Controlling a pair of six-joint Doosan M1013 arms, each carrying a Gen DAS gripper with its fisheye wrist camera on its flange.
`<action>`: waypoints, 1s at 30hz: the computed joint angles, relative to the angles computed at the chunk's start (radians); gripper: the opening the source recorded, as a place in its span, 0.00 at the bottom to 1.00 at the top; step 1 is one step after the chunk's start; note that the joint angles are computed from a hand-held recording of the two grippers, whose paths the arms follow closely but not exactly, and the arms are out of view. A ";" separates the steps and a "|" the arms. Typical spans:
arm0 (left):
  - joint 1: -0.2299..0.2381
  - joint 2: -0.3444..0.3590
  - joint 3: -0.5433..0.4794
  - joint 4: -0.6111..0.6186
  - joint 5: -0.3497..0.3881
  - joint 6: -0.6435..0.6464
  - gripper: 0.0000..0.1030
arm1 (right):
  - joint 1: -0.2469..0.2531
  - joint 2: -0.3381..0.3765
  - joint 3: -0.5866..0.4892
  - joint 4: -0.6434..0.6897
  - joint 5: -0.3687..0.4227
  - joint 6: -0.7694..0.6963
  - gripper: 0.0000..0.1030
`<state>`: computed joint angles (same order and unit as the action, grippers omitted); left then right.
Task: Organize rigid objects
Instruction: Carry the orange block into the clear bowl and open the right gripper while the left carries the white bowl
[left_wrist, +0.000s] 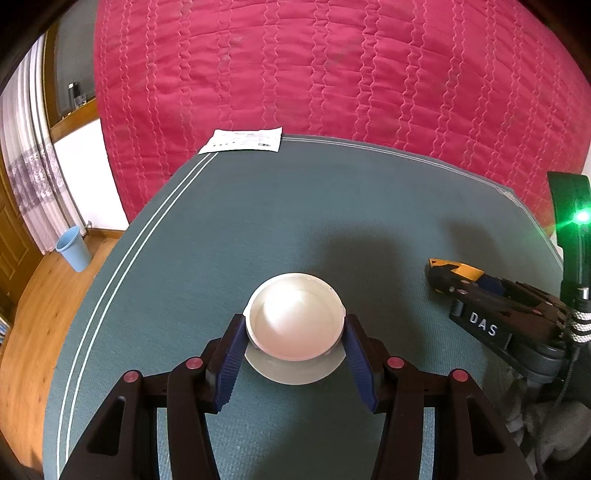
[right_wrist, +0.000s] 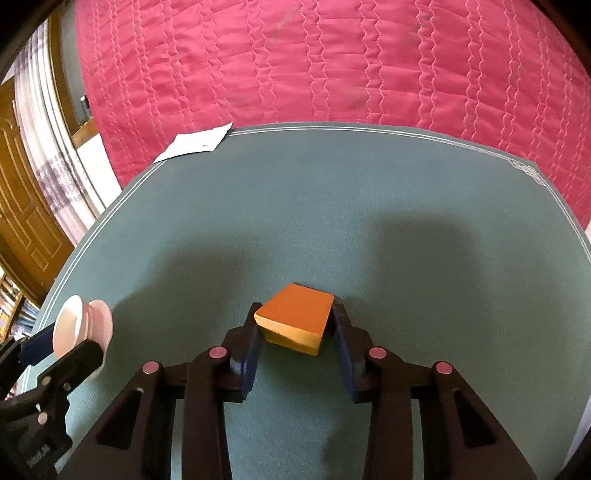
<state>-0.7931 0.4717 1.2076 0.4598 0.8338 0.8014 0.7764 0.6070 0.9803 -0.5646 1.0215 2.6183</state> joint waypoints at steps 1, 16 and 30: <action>0.000 -0.001 0.002 0.000 -0.002 0.001 0.53 | 0.001 -0.009 0.015 -0.001 -0.009 0.005 0.33; -0.014 0.003 0.004 0.008 -0.007 0.027 0.53 | 0.044 -0.167 0.250 -0.058 -0.139 0.113 0.33; -0.029 -0.002 0.013 0.011 -0.024 0.046 0.53 | 0.084 -0.233 0.344 -0.119 -0.165 0.189 0.33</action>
<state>-0.8224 0.4701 1.2204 0.4710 0.8101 0.8470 0.8608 0.3738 1.3239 -0.6836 0.8564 2.8077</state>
